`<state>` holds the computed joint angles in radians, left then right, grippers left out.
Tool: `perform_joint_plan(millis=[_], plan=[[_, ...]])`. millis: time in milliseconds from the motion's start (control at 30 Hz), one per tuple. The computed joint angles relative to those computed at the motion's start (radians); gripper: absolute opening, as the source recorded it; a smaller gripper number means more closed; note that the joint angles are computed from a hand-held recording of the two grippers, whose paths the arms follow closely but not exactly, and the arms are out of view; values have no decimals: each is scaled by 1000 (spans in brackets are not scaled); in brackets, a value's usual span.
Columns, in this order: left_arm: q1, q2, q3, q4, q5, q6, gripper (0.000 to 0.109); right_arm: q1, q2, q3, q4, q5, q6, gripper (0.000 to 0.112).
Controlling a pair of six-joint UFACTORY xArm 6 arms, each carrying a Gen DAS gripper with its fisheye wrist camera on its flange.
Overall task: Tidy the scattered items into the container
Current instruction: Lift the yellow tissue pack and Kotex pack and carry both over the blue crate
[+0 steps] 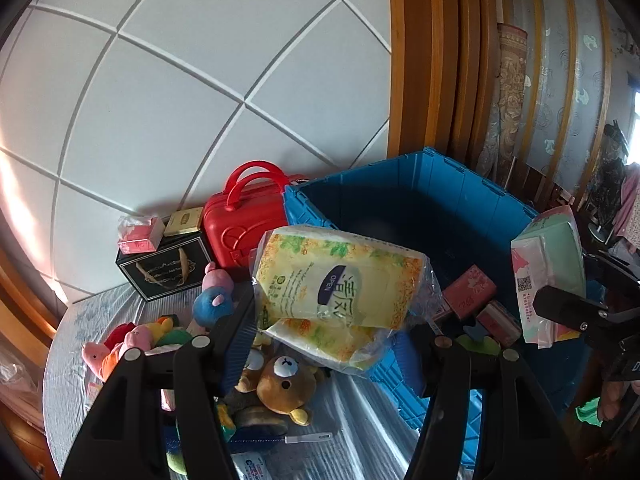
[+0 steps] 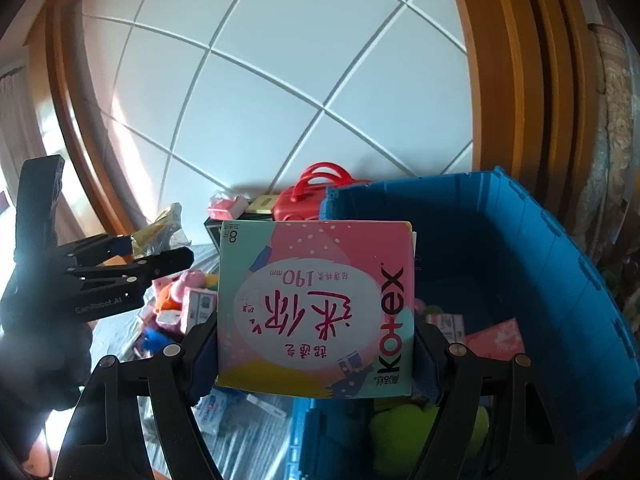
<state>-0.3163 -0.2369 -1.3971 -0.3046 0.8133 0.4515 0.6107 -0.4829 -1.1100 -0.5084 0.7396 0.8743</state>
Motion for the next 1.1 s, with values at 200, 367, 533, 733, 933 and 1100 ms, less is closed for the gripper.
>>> perform_joint_plan(millis=[200,367,533,733,933,1100], plan=[[-78,57,-59,39,-6,-42,61,-68,-63,56,26,1,-26,78],[-137,113,-115,71,-10,-73,61,-123,-112,101,46,0,-47,78],[-187,176,-182,106,-11,-103,61,-189,-150,137,80,-7,-85,78],[-233,263,-277,140,4,-133,61,-266,-172,162,131,-21,-144,78],[-269,351,-373,164,23,-150,61,-332,-192,193,175,-38,-190,78],[-288,411,-445,173,40,-155,61,-383,-208,217,213,-46,-224,78]])
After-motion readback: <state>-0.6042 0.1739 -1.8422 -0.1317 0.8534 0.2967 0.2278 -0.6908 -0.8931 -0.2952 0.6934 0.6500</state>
